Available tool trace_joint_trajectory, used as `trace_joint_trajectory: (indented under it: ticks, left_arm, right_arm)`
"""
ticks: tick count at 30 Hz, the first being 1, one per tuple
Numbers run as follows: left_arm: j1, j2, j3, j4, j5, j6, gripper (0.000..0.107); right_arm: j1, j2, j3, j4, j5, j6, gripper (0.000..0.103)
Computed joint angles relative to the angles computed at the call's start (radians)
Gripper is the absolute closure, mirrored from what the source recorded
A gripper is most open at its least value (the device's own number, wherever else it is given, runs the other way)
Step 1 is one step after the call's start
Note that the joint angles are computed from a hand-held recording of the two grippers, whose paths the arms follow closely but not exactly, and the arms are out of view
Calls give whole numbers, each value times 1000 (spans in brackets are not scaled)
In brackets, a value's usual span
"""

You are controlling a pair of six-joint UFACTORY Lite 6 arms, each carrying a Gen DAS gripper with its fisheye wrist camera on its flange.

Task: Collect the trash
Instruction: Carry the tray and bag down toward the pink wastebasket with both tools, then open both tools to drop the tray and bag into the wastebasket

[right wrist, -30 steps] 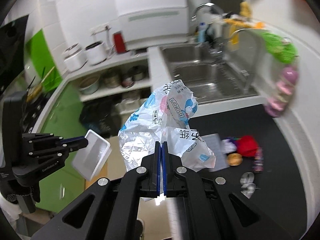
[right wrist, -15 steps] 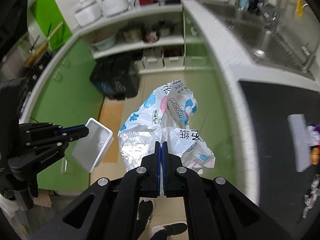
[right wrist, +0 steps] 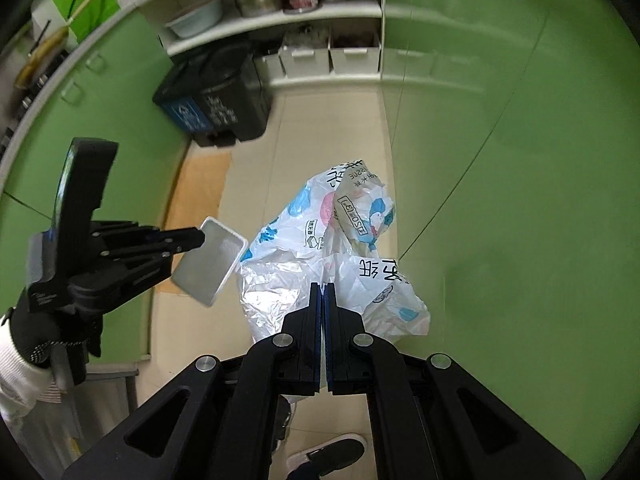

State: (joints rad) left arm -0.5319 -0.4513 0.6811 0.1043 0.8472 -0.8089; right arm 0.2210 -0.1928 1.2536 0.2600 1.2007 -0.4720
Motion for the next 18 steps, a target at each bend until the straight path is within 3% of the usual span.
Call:
trace_joint_trajectory:
  ticks: [1,3,7,11,18]
  left_arm:
    - [8,18,-43,11,-57,-4,69]
    - [28,46,-114,19,-167,-4,42]
    - [77,83,-187,12,-283,28,16]
    - [150,-7,-251,-85,-267,154,7]
    - [360,-313,-281,-171,-4,352,7]
  right_arm:
    - [7,3,-50,3,-43,-7,102]
    - [17,11,-101,4,-93,-15,102]
    - [57,43,-182,3,-186,-11,102]
    - [111,86,-191,2,-219,11,102]
    - [249,168,-161,26,-249,75,102]
